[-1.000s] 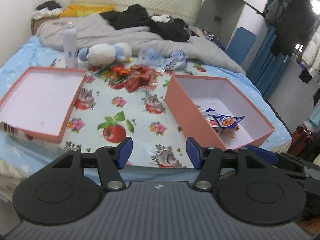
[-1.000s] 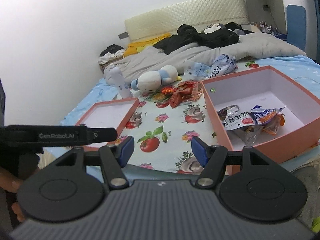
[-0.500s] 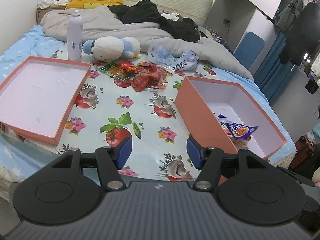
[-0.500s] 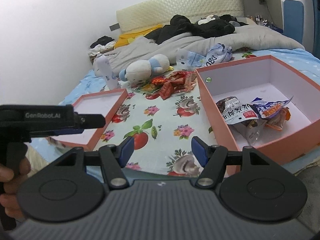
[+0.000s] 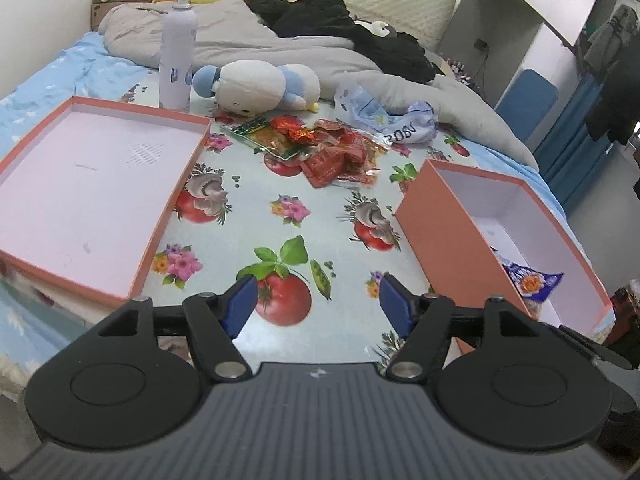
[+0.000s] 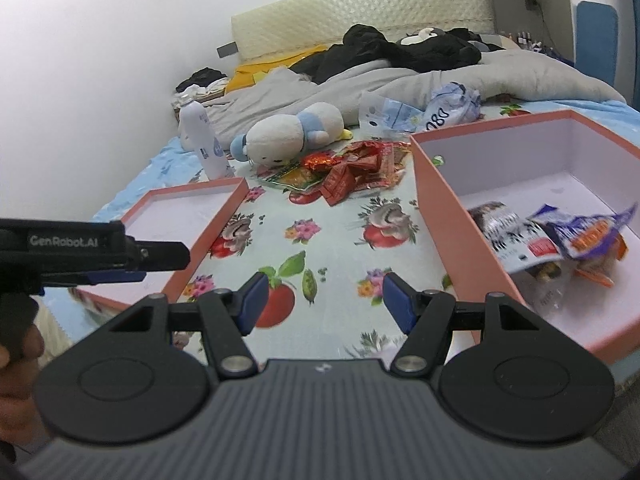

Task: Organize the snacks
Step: 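Withdraw both open tools from the box back toward the snack pile, then grasp the green-labeled yellow snack packet with the left tool while the right grasps a red packet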

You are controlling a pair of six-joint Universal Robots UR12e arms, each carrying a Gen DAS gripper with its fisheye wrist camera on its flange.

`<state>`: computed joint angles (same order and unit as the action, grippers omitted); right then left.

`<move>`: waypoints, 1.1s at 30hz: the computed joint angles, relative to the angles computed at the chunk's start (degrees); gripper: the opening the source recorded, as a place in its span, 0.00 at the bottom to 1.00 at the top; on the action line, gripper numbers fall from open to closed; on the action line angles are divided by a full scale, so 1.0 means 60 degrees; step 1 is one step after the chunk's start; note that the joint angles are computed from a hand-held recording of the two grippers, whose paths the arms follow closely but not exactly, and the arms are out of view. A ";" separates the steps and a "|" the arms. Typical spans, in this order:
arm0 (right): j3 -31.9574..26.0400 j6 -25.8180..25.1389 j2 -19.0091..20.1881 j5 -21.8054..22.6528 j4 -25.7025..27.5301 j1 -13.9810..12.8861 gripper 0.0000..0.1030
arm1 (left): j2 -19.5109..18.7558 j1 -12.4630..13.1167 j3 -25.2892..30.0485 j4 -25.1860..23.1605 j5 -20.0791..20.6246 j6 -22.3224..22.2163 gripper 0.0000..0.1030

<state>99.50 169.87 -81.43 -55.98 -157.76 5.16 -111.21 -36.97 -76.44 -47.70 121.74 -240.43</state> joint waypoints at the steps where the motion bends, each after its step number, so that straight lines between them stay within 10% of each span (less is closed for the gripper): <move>1: -0.0088 -0.0034 0.0108 -0.0049 -0.0102 0.0057 0.64 | -0.0033 0.0041 -0.0004 0.0056 0.0004 0.0043 0.70; 20: -0.2527 0.0087 0.2663 -0.1155 -0.0404 0.1078 0.64 | -0.0884 0.1672 -0.0023 0.2063 -0.0842 0.0665 0.72; 33: -0.4668 0.3113 0.4491 -0.1633 -0.0412 0.1433 0.64 | -0.2036 0.2961 0.0780 0.2411 -0.2313 -0.0393 0.72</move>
<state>71.49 188.54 -54.48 -65.78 -160.23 13.76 -123.43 -19.21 -71.76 -33.24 107.87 -242.79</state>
